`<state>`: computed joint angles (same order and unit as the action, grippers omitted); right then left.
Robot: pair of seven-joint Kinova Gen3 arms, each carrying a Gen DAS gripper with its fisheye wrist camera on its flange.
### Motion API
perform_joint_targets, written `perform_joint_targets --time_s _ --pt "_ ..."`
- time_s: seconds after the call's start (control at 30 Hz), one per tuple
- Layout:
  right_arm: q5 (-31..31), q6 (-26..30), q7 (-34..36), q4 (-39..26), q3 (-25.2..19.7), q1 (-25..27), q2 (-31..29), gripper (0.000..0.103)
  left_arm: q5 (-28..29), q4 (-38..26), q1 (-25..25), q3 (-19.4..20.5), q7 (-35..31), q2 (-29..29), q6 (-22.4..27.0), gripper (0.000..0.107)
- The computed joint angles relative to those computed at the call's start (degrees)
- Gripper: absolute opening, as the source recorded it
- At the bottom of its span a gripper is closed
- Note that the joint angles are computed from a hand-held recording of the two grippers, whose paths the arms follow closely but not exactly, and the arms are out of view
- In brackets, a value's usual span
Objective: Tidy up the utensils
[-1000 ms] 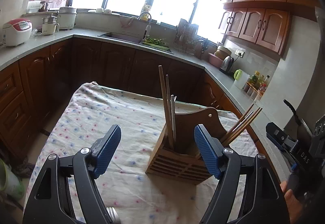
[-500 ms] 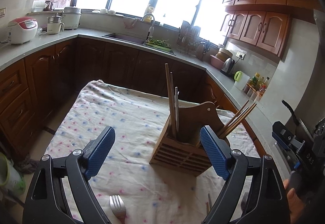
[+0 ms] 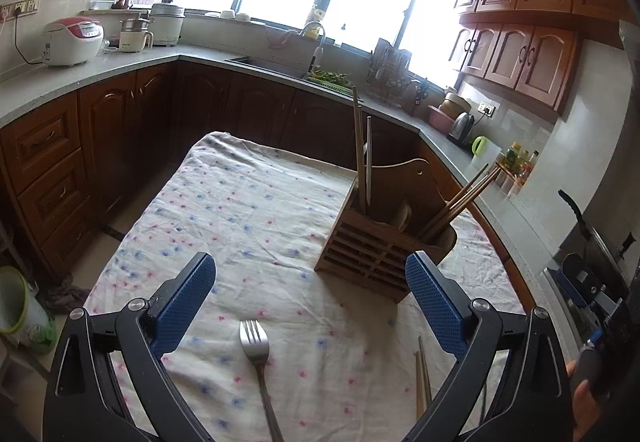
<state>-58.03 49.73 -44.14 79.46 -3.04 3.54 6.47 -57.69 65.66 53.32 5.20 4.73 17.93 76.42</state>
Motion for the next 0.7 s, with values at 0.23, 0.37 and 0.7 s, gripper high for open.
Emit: perform_joint_targets --time_s 0.23,0.37,0.7 --pt "-5.0 2.3 7.0 7.7 2.6 1.4 -4.6 0.102 -3.3 1.7 5.8 1.2 4.8 0.4 7.7 0.100" --pt "-5.5 3.6 8.7 10.6 4.4 0.4 -6.6 0.103 -4.3 1.7 7.9 2.3 5.1 0.8 10.5 0.100" --pt "-11.8 5.9 18.2 14.1 9.9 -1.4 -13.2 0.103 -12.1 -6.8 17.6 -0.3 -2.3 5.8 21.8 0.103"
